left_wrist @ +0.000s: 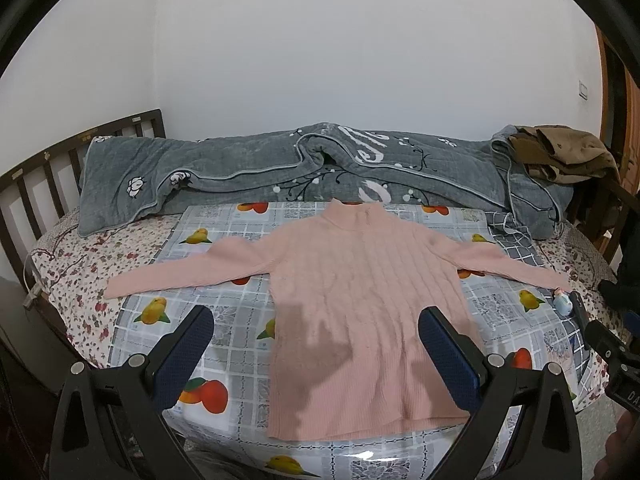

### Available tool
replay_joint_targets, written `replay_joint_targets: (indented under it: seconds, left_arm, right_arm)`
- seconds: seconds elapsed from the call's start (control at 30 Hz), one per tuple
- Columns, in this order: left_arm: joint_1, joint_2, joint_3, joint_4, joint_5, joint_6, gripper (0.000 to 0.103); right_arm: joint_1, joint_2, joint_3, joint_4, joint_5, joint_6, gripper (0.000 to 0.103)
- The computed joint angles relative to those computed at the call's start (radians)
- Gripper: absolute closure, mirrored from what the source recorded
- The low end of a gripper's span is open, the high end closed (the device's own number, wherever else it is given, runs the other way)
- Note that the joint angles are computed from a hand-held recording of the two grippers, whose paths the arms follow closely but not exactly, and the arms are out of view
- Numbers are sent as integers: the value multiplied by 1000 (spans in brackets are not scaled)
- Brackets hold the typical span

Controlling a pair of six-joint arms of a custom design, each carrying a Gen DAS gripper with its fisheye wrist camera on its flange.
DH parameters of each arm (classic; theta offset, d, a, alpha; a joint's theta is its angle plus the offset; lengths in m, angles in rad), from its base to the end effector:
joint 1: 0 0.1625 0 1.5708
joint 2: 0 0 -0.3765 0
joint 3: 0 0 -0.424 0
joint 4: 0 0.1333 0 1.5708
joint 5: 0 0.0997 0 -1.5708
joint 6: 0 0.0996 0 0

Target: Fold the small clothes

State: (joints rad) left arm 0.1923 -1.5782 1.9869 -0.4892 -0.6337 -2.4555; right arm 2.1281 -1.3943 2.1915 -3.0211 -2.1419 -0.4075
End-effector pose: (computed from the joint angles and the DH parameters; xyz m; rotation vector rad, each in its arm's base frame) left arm -0.2885 -0.2737 0.2664 -0.1810 1.7751 -1.2759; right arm 0.3279 -0.3759 0.2239 0.9333 -2.3145 0.8932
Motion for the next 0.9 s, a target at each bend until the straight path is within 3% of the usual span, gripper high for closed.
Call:
replay_joint_targets:
  seconds: [0.37, 0.53, 0.73, 0.9]
  left_arm:
    - [-5, -19, 16, 1, -7, -16, 0]
    - [35, -65, 46, -4, 16, 0, 0]
    - [129, -191, 130, -52, 76, 32, 1]
    - [236, -409, 259, -137, 145, 122, 1]
  right_arm:
    - [-5, 12, -1, -14, -1, -15, 1]
    - [-23, 60, -8, -64, 7, -42, 1]
    - [-64, 159, -30, -148, 42, -87, 1]
    - [-109, 256, -61, -171, 103, -141, 1]
